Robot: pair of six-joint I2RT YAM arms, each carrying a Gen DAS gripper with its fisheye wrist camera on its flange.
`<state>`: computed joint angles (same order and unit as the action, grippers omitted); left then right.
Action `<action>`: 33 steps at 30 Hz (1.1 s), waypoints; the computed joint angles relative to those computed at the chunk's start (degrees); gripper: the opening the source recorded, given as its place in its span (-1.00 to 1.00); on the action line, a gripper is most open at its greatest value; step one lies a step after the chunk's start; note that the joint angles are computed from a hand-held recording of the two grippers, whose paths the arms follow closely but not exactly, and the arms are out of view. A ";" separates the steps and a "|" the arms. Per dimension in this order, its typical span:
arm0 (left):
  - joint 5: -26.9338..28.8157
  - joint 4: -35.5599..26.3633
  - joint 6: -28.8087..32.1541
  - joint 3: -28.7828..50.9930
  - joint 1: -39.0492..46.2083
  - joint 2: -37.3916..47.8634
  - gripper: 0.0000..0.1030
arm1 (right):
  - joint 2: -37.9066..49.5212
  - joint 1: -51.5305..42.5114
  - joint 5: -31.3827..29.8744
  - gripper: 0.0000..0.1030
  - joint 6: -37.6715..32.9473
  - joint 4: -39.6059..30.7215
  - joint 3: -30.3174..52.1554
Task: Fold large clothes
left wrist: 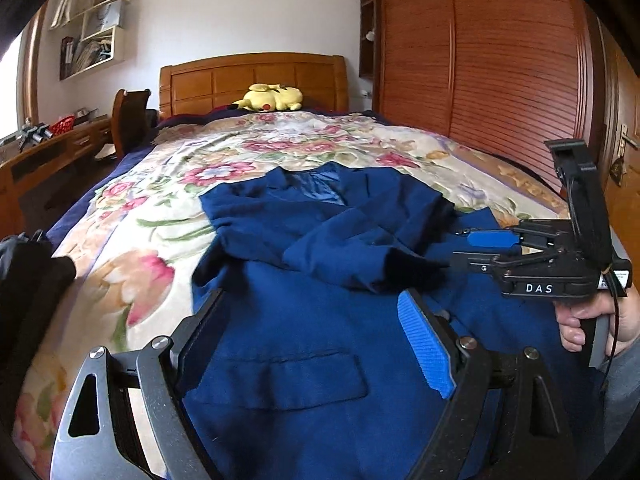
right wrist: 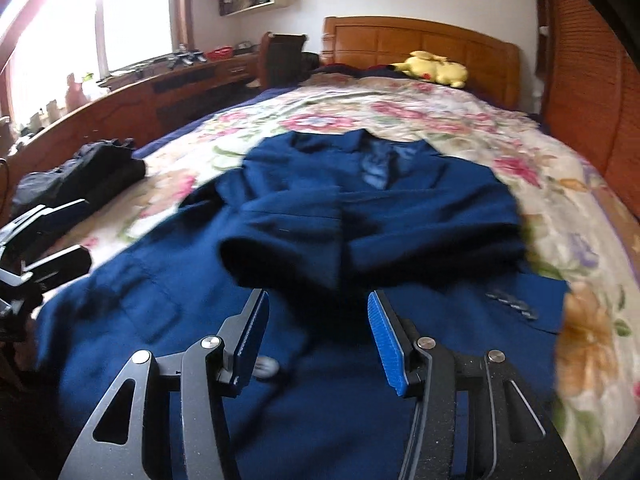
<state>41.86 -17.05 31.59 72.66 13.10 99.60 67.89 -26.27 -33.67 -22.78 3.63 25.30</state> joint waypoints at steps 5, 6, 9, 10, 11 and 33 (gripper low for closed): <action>-3.56 -3.19 -0.64 3.04 -4.55 0.98 0.67 | 1.05 -2.30 1.77 0.04 0.46 2.81 -0.69; -4.13 -3.91 -0.52 3.65 -5.55 1.06 0.67 | 1.56 -3.01 1.49 0.04 0.42 2.99 -0.54; -6.33 -4.41 0.30 4.53 -9.09 0.86 0.67 | 2.22 -4.53 0.44 0.04 1.01 3.27 -0.18; -7.23 -4.38 0.36 4.78 -10.13 0.90 0.67 | 2.28 -4.72 0.44 0.04 1.36 3.36 -0.09; -8.03 -4.40 0.46 5.10 -11.22 1.05 0.67 | 2.59 -5.09 0.12 0.04 1.58 3.53 -0.01; -25.52 -9.58 7.03 15.49 -23.10 15.18 0.05 | 6.83 -7.06 -2.02 0.04 0.75 3.46 1.16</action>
<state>16.35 -26.63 38.62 88.15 -10.00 114.78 74.72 -33.33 -35.69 -22.03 7.09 26.46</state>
